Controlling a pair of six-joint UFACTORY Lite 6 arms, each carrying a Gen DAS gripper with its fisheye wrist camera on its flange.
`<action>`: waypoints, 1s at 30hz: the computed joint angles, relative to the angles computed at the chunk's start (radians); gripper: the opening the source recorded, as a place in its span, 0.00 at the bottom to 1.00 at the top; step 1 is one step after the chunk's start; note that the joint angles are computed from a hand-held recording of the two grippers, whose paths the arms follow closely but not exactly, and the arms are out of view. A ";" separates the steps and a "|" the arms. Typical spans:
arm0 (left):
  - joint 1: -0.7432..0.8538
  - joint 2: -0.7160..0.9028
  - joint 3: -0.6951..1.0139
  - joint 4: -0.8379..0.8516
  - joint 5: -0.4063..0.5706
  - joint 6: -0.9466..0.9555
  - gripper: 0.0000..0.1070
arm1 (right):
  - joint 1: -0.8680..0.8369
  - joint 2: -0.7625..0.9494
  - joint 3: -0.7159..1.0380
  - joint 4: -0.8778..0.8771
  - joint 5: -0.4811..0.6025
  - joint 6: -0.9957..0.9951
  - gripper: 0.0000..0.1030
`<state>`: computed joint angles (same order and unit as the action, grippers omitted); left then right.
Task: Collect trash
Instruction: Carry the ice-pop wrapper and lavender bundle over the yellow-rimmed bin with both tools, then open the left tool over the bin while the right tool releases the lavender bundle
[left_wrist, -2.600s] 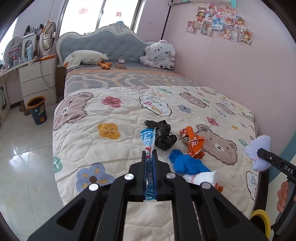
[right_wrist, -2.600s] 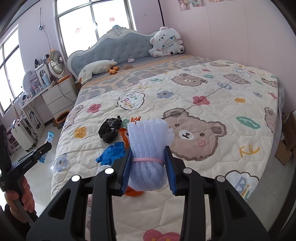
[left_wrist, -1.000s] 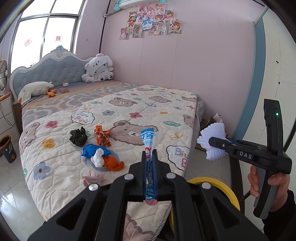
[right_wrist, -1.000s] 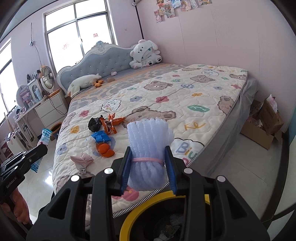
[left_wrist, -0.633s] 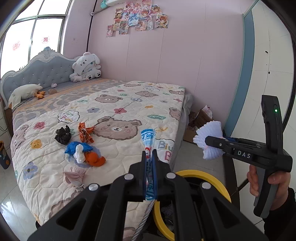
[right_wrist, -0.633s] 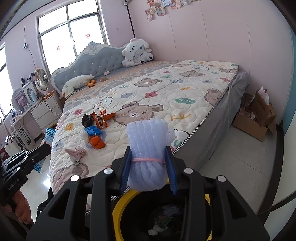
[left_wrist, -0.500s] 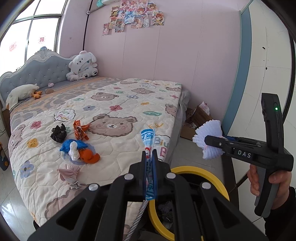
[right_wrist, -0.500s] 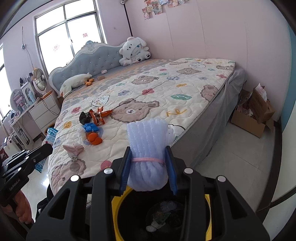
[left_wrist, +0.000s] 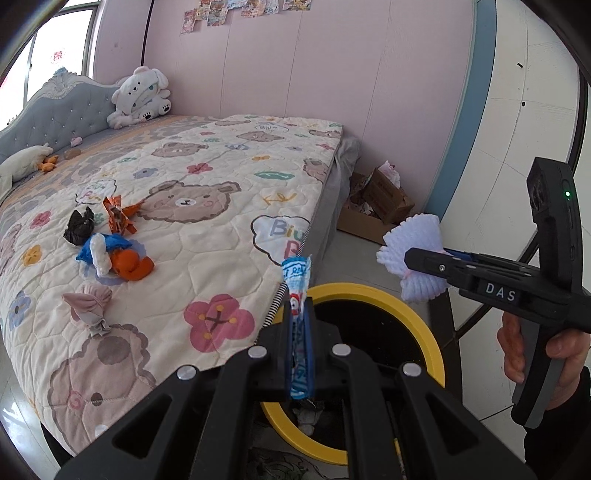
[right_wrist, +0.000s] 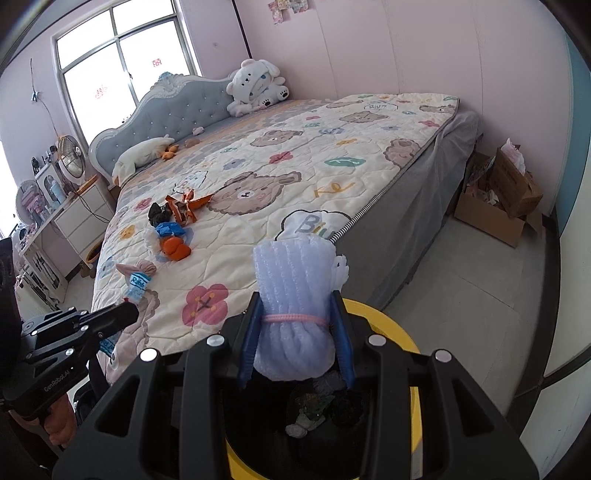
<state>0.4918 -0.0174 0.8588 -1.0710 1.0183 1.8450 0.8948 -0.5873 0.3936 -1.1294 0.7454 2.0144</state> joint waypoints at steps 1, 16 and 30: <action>-0.010 0.004 -0.006 0.008 -0.009 -0.005 0.04 | 0.004 -0.008 -0.012 0.003 -0.002 0.007 0.34; -0.116 0.061 -0.106 0.106 -0.124 -0.058 0.04 | -0.089 -0.037 -0.138 -0.017 -0.153 0.074 0.35; -0.136 0.062 -0.117 0.125 -0.131 -0.083 0.06 | -0.148 -0.008 -0.168 -0.054 -0.227 0.121 0.40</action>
